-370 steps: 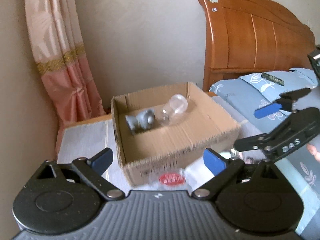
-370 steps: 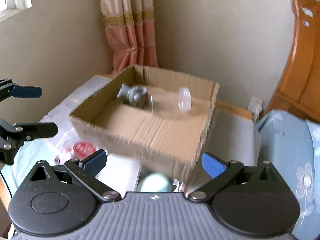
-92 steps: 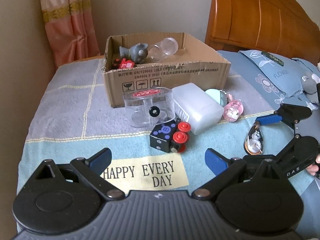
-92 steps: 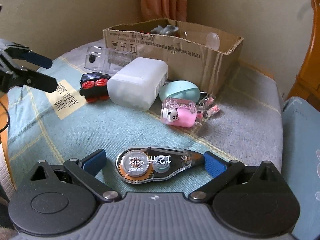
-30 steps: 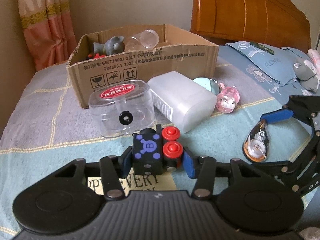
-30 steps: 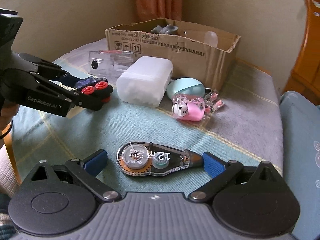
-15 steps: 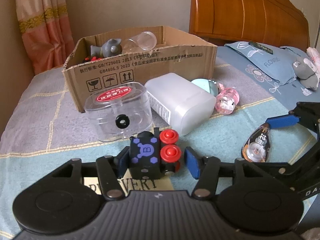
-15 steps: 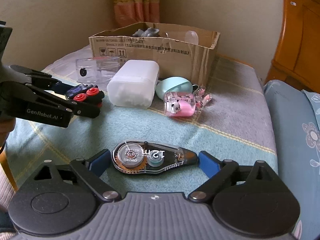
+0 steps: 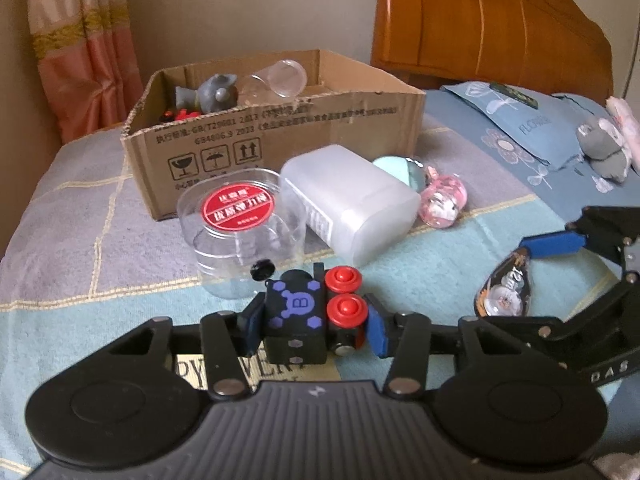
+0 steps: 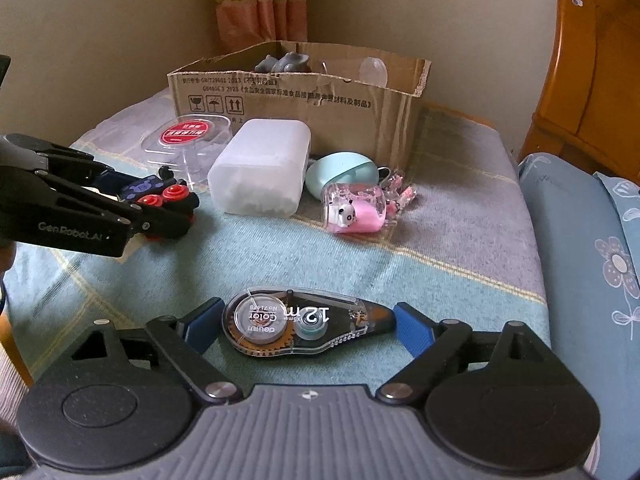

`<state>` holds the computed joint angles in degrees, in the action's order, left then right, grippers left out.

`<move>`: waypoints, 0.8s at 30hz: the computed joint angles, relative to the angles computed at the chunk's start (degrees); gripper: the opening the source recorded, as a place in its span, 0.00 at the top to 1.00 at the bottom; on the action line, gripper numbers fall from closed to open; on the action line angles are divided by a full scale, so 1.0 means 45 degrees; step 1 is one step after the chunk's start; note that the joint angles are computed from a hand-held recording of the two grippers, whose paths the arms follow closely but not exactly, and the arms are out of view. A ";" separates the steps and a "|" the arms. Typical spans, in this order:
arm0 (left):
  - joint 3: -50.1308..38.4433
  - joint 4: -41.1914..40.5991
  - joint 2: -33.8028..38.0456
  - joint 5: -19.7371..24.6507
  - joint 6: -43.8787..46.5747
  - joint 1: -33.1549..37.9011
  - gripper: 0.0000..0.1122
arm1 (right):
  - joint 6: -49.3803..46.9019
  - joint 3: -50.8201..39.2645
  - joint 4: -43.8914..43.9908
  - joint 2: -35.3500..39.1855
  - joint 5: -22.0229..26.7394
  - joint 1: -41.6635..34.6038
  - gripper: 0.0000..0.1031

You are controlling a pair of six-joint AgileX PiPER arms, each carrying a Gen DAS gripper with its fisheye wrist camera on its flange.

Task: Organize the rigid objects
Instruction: 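Grasp the black cube toy with red wheels with the left tool while the right tool holds the tape, then carry the cube toy and tape over the box and release both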

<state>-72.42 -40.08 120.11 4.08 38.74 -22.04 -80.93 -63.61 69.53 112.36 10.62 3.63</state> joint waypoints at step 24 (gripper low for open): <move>-0.3787 0.5838 -0.0933 0.5310 -0.5051 0.0459 0.57 | 0.3128 -0.3682 -0.4399 -0.0434 0.4051 -0.1073 0.10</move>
